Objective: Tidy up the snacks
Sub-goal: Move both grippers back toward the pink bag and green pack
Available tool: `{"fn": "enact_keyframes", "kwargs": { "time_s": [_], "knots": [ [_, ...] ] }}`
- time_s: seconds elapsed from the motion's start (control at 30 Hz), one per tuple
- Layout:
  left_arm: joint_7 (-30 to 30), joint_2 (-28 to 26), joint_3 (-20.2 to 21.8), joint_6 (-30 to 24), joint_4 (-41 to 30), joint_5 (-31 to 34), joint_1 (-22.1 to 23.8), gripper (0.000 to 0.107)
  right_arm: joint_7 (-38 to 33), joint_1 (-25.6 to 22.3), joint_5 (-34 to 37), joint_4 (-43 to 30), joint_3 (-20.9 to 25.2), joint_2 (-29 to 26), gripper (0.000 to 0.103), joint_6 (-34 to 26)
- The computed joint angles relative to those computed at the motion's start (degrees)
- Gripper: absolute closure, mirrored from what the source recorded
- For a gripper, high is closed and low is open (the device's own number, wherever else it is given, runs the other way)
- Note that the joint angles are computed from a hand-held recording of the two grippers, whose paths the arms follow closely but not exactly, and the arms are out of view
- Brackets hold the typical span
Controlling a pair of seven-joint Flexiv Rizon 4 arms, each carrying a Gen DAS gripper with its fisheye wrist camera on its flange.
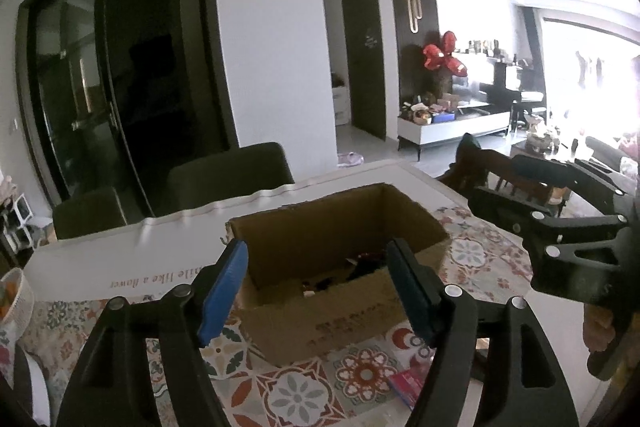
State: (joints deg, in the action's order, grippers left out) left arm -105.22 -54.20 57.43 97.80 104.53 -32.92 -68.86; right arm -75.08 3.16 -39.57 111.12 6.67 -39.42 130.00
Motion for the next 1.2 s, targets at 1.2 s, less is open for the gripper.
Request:
{"fn": "enact_keyframes", "kwargs": {
  "time_s": [1.2],
  "knots": [
    [29.5, 4.9, -39.3, 14.4, 2.7, 1.8, 22.4, 0.030, -10.0, 3.5, 19.1, 11.9, -2.7, -3.2, 0.029, -0.9]
  ]
}}
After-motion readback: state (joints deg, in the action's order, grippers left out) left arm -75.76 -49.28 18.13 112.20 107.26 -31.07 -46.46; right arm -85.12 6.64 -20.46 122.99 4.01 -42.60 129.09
